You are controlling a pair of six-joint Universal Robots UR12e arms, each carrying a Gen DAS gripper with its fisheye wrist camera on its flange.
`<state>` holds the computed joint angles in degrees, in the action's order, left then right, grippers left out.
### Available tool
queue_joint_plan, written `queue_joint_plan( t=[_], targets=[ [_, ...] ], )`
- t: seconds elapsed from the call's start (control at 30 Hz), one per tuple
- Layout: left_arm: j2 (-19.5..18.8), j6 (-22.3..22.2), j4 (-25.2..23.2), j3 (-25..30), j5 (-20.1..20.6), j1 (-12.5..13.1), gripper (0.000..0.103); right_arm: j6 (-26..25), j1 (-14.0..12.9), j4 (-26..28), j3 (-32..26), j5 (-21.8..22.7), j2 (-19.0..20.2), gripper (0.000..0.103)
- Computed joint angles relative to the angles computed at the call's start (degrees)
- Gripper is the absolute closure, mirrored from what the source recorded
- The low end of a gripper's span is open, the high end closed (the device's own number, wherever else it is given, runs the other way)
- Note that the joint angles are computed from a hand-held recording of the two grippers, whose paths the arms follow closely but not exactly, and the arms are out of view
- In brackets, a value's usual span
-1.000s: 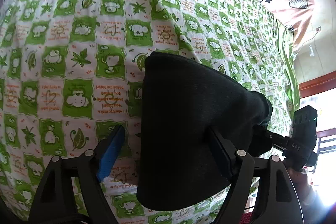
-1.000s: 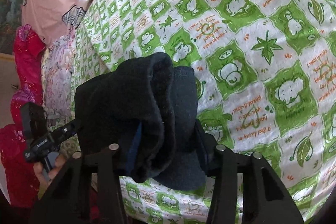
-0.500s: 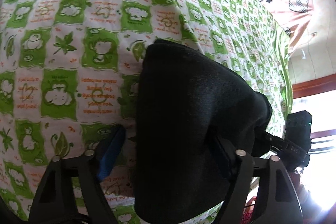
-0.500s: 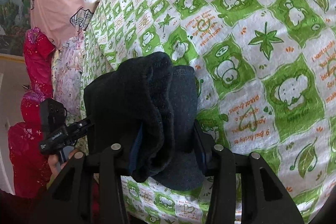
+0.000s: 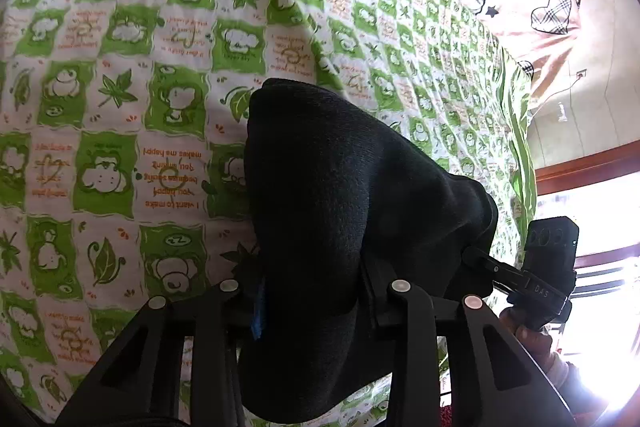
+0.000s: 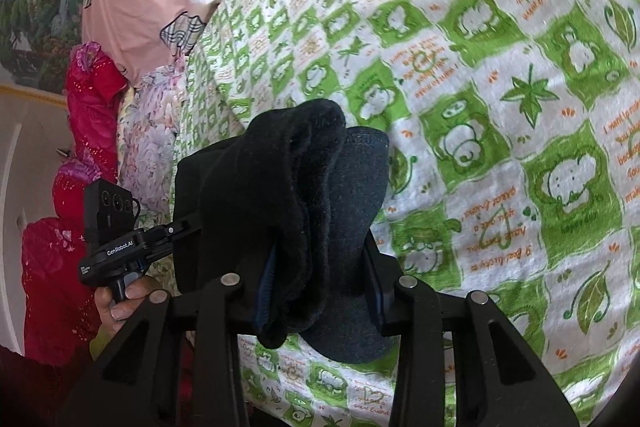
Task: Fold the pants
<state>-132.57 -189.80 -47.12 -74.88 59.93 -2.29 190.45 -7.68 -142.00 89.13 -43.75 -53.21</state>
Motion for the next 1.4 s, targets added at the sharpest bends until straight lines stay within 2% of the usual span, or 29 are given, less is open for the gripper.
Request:
queue_joint_plan(
  t=[0.23, 0.53, 0.97, 1.4],
  targets=[
    [1.6, 0.4, 2.3, -1.4, 0.5, 0.0, 0.071, 0.0, 0.3, -0.3, -0.9, 0.2, 0.1, 0.065],
    [3.5, -2.5, 6.8, -3.5, 1.1, 1.1, 0.071, -2.0, 1.4, 0.3, -4.3, 2.1, 1.1, 0.065],
    [4.7, -6.4, 10.4, -5.0, 5.1, 2.8, 0.071, -8.5, 3.9, 7.7, -12.8, 2.8, 5.1, 0.065],
    [2.8, -9.1, 11.4, -2.2, 9.5, 4.7, 0.071, -13.5, 7.1, 16.5, -26.6, 1.9, 12.4, 0.065]
  ],
)
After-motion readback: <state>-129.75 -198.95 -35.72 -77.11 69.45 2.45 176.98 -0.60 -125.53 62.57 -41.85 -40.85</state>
